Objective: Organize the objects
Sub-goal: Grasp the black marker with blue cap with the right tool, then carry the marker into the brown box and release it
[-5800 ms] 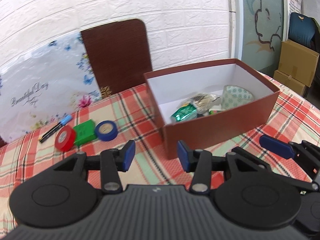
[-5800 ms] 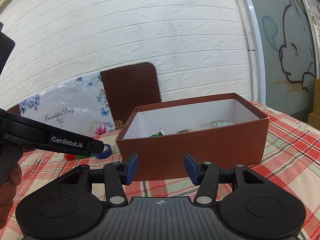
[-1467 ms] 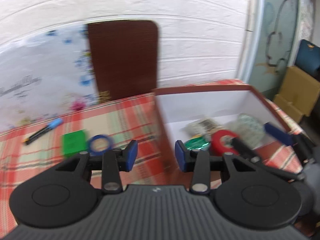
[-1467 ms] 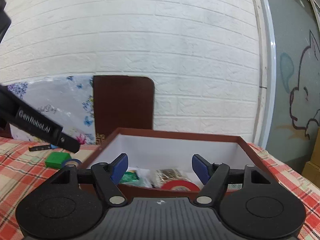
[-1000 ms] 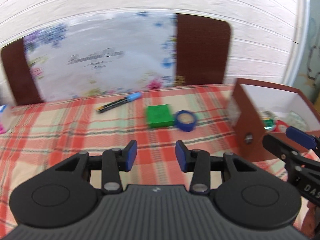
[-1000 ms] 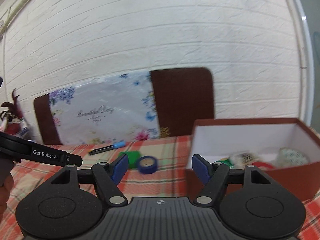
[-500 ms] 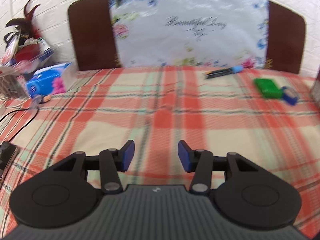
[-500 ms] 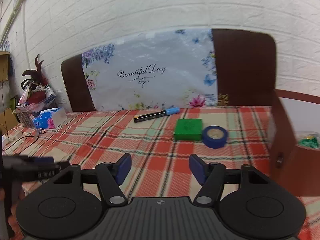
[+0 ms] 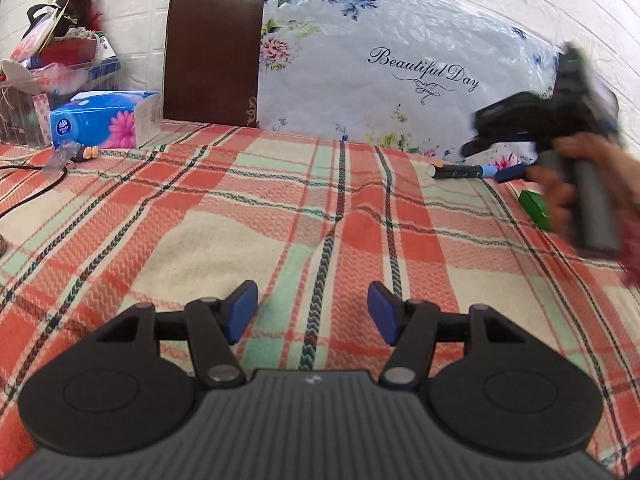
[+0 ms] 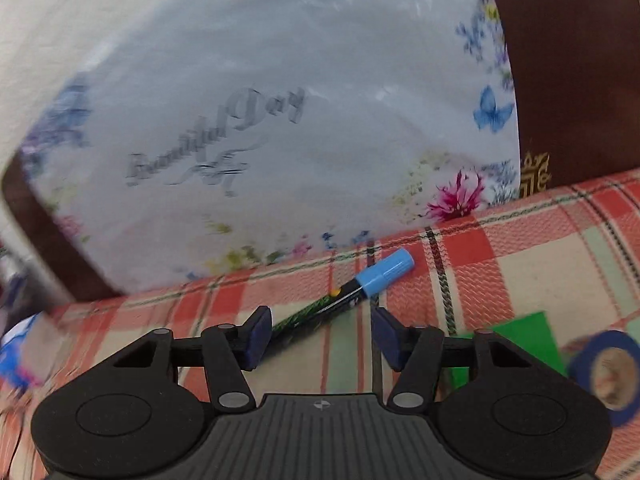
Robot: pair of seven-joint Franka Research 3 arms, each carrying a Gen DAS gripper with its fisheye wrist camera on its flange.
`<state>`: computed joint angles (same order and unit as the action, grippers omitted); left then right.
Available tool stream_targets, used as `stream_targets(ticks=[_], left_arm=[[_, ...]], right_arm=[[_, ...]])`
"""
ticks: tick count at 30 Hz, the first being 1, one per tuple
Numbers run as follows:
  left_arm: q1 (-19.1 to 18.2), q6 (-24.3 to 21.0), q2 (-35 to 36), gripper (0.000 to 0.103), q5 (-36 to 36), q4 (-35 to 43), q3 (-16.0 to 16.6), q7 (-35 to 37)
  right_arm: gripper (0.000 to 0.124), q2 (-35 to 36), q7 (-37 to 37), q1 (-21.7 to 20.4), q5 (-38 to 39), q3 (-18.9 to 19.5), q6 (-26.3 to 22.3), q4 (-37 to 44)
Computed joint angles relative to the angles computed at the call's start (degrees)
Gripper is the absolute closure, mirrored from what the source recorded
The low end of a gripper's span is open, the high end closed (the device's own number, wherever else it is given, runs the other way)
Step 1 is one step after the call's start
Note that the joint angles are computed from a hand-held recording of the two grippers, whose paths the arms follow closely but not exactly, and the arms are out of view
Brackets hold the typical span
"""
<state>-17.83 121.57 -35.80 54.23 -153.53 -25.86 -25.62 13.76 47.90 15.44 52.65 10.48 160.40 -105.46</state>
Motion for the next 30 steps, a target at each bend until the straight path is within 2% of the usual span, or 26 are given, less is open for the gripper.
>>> stream_targets(ticks=[1, 3, 4, 5, 6, 7, 9, 12, 15, 18, 23, 25, 26, 27, 30], left_arm=[[0.0, 0.1, 0.0, 0.04, 0.1, 0.0, 0.0, -0.1], [-0.1, 0.4, -0.4, 0.04, 0.2, -0.4, 0.1, -0.5], [0.0, 0.5, -0.7, 0.04, 0.2, -0.6, 0.1, -0.9], [0.0, 0.6, -0.8, 0.04, 0.2, -0.7, 0.1, -1.2], [0.1, 0.7, -1.0, 0.04, 0.2, -0.9, 0.0, -1.5], [0.2, 0.9, -1.2, 0.039, 0.4, -1.0, 0.1, -1.8], [0.3, 1.1, -1.3, 0.039, 0.4, -1.1, 0.1, -1.9], [0.3, 1.3, -1.5, 0.039, 0.4, -1.3, 0.2, -1.7], [0.5, 1.7, -1.9, 0.039, 0.4, -1.6, 0.3, -1.8], [0.6, 1.8, -1.4, 0.037, 0.2, -1.2, 0.4, -1.0], [0.6, 0.7, 1.0, 0.03, -1.0, 0.9, 0.7, 3.5], [0.4, -3.2, 4.8, 0.029, -3.2, 4.7, 0.5, 9.1], [0.2, -5.6, 6.7, 0.032, -4.4, 7.1, 0.1, 11.3], [-0.4, -5.4, 7.4, 0.034, -5.4, 8.7, 0.7, 12.0], [-1.7, 2.8, 8.4, 0.035, -7.8, 12.5, 2.4, 9.9]], right_arm=[[0.063, 1.2, 2.4, 1.0, -1.9, -0.4, 0.6, 0.9], [0.065, 2.0, 1.3, 3.6, -6.8, -0.3, 7.1, -0.3], [0.076, 1.9, -0.6, 4.3, -9.2, 0.1, 10.1, -1.7], [0.085, 1.5, -5.0, 3.2, -8.8, 2.2, 12.1, -3.0], [0.102, 1.0, -10.6, 1.0, -6.5, 5.0, 12.6, -3.9], [0.108, 0.2, -15.1, -0.4, -4.3, 6.7, 12.6, -4.9], [0.108, -2.3, -23.4, -2.5, 1.4, 8.5, 11.7, -7.3], [0.108, -9.3, -38.5, -5.6, 13.9, 8.7, 5.9, -13.7], [0.108, -18.8, -50.3, -6.9, 21.7, 4.1, -2.9, -22.9], [0.108, -27.7, -55.0, -7.7, 21.6, -2.0, -10.2, -31.8], [0.108, -40.3, -58.5, -8.2, 18.7, -10.6, -13.5, -43.8], [0.105, -43.9, -59.3, -8.3, 17.3, -13.6, -14.1, -46.7], [0.103, -45.1, -59.3, -8.2, 16.3, -14.8, -14.6, -47.7], [0.101, -46.0, -58.7, -7.9, 15.5, -15.8, -15.0, -48.2], [0.099, -48.5, -58.5, -7.4, 13.2, -19.7, -17.1, -49.6]])
